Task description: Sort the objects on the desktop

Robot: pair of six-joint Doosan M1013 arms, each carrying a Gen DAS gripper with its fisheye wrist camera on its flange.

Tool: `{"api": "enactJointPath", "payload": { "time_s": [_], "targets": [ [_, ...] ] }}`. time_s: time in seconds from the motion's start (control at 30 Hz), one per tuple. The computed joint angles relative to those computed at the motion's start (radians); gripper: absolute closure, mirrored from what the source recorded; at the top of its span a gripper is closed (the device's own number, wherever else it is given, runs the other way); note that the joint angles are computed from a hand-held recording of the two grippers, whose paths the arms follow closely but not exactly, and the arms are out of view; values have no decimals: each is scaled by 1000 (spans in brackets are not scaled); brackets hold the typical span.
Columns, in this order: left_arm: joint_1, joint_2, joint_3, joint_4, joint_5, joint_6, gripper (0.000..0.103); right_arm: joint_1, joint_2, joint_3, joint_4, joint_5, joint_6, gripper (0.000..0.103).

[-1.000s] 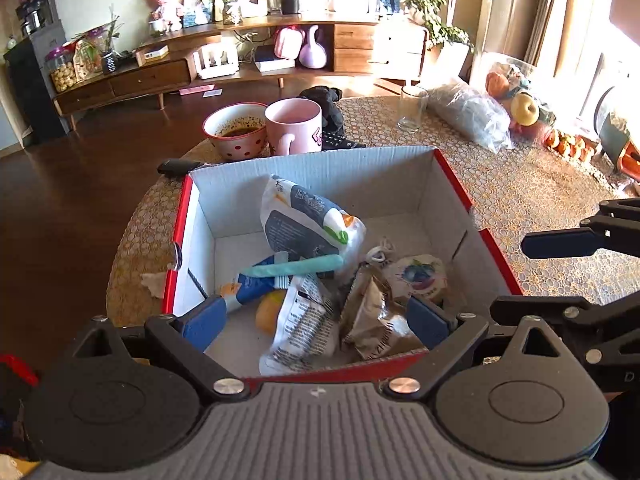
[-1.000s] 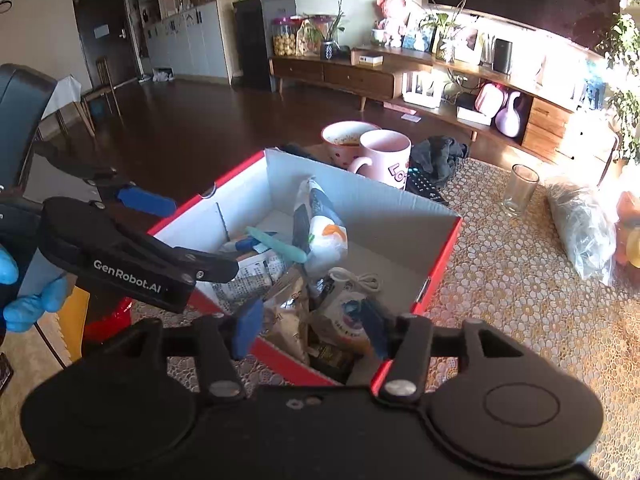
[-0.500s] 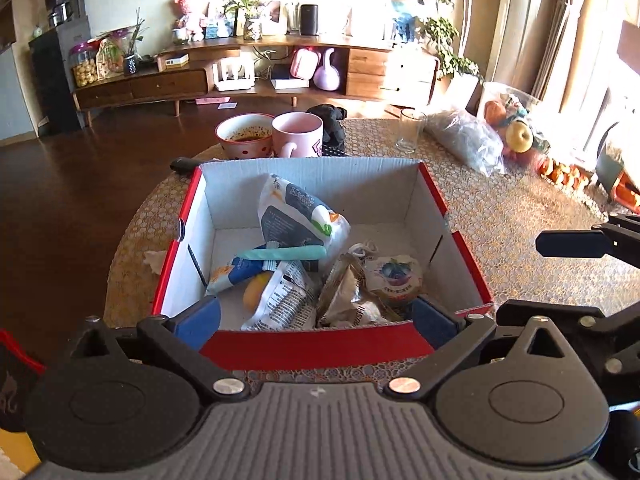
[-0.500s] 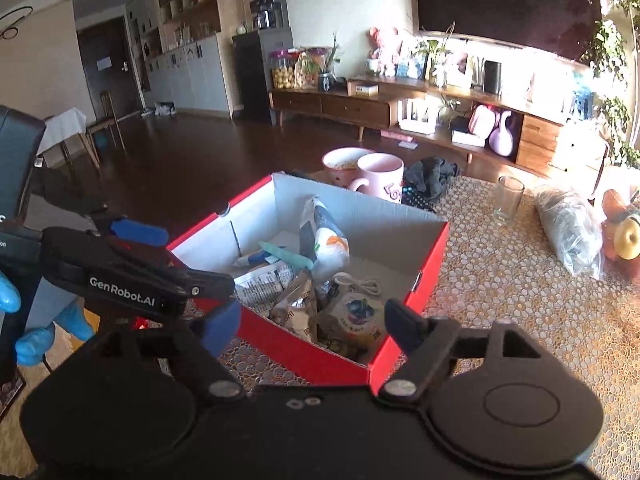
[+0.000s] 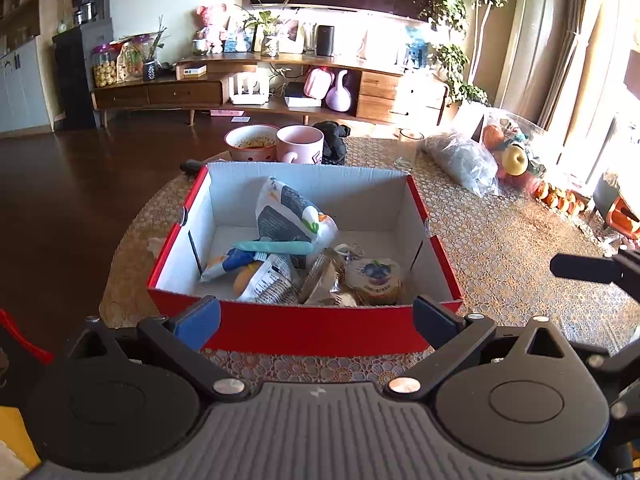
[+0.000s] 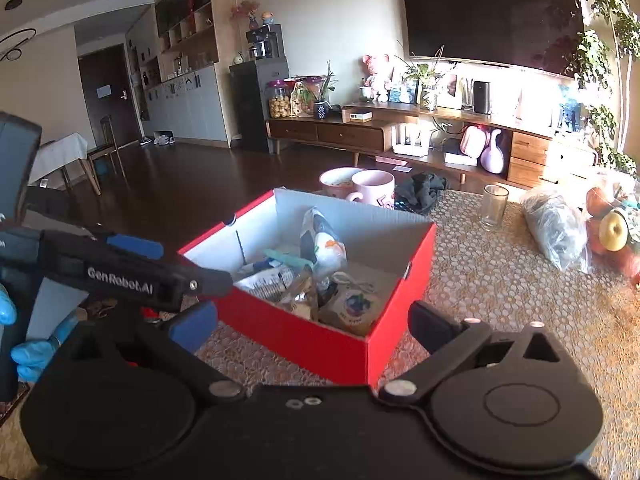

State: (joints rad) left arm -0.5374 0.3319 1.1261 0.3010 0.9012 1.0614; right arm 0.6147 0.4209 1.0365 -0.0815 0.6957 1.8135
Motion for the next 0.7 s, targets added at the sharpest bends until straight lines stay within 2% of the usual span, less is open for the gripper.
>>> {"api": "enactJointPath", "payload": {
  "time_s": [0.27,0.7],
  "targets": [
    [-21,-17,28,39,14,-38,0,7,-22,41,-18,-16,31,0],
    [-34,-35,65,44,40,-67,0,11,-20,39,-25,2,53,0]
  ]
}}
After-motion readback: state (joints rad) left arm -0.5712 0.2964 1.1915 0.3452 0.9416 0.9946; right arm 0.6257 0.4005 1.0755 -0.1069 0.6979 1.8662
